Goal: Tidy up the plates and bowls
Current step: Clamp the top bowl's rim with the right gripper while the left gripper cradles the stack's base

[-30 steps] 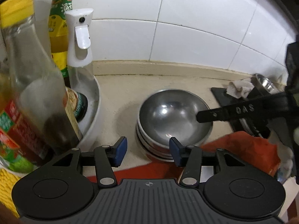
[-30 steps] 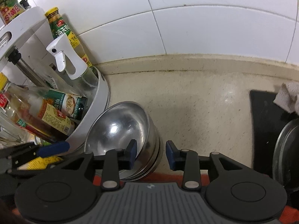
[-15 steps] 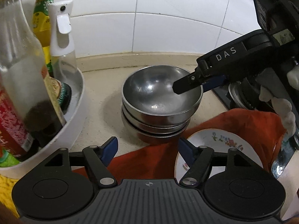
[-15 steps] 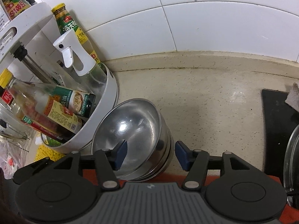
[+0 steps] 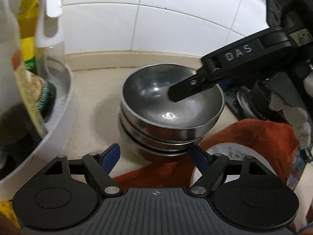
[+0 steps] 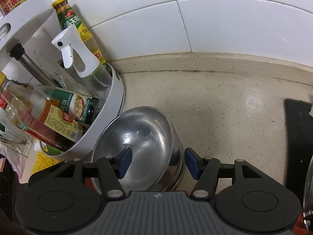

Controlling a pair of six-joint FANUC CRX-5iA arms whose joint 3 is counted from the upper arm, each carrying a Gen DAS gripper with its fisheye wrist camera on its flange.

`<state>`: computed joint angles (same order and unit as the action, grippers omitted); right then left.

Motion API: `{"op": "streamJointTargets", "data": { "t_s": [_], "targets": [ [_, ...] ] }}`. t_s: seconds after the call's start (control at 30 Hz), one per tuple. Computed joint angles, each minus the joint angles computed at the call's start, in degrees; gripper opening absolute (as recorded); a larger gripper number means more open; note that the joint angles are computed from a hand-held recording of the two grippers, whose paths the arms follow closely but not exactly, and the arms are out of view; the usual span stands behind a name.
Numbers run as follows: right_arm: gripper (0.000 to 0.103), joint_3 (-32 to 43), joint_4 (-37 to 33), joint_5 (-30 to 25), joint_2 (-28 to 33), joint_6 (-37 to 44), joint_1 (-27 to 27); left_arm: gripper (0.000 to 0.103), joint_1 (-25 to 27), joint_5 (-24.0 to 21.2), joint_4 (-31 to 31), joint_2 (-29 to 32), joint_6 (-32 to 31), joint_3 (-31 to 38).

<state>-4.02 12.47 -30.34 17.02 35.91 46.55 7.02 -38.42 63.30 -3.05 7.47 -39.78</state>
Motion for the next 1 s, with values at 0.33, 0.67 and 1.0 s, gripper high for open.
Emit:
{"op": "streamJointTargets", "data": {
  "t_s": [0.33,0.67,1.0],
  "targets": [
    [0.055,2.4,-1.7,0.6,2.4,0.9,-2.2,0.09,-3.6,2.0,2.8,4.2,-2.0,3.3],
    [0.058,4.6,-7.5,-0.3,3.3,5.7,-4.3,0.096,-4.9,3.4,5.1,5.3,-7.6,3.2],
    [0.059,4.9,-10.9,0.9,3.6,8.9,-5.0,0.101,-9.2,7.8,13.6,6.0,-17.8,1.2]
  ]
}}
